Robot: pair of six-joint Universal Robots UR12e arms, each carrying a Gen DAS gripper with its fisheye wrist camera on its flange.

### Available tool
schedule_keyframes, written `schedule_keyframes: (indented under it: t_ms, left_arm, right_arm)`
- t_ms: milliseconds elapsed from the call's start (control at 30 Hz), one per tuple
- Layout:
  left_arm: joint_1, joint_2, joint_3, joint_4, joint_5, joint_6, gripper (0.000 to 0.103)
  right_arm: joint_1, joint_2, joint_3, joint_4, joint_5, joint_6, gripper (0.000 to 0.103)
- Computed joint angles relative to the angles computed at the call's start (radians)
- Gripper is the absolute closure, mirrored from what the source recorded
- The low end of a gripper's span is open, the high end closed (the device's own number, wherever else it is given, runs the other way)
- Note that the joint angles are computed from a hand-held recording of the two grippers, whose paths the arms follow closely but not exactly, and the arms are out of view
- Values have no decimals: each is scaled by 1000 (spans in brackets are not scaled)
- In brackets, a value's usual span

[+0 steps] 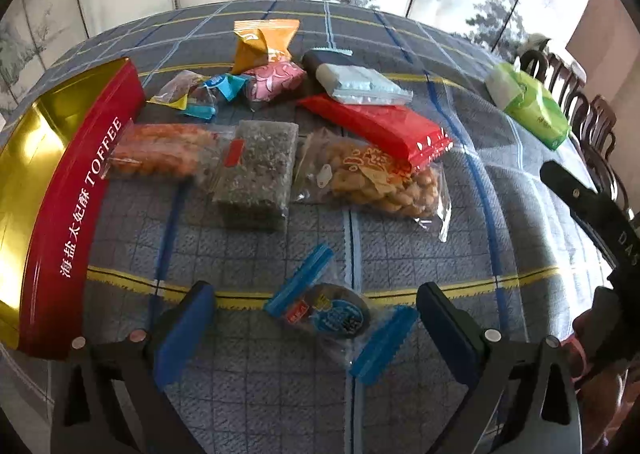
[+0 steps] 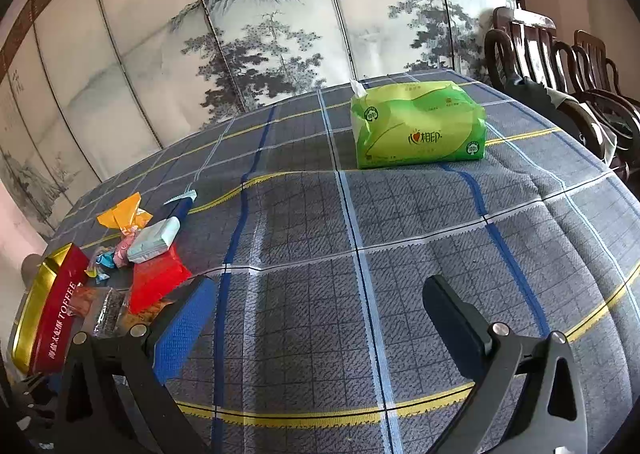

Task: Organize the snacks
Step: 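Reach the left gripper toward the blue-wrapped candy packet and grasp it, then lift the blue candy packet with the left gripper while the right gripper reaches toward the dough-snack bag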

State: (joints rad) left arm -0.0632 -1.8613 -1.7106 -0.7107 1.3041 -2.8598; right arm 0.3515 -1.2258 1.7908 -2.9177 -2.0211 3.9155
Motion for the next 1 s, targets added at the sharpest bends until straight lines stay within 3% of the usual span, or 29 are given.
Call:
schedule_keyframes:
  t_ms: [33, 100, 167, 233, 300, 433, 567, 767, 1000]
  left_arm:
    - [-2, -1, 0, 3, 14, -3, 6]
    - [-6, 2, -2, 15, 39, -8, 25]
    - [-6, 4, -1, 21, 50, 9, 59]
    - [-7, 5, -1, 24, 67, 25, 63]
    - [0, 9, -2, 11, 48, 37, 65]
    - [33, 27, -9, -40, -67, 75, 67]
    - [55, 56, -40, 13, -135, 138, 67]
    - [63, 87, -66, 61, -148, 171, 67]
    - [70, 95, -64, 56, -149, 169, 67]
  right_arm:
    - [-1, 0, 1, -3, 3, 1, 0]
    - [-1, -1, 2, -2, 4, 3, 0]
    - [-1, -1, 2, 0, 5, 5, 0]
    - [-1, 0, 1, 0, 4, 4, 0]
    - [-1, 0, 1, 0, 3, 7, 0]
    - [-1, -1, 1, 4, 5, 5, 0]
    - [-1, -1, 0, 9, 3, 6, 0]
    - [3, 1, -3, 22, -2, 9, 0]
    - [2, 2, -5, 27, 0, 3, 0]
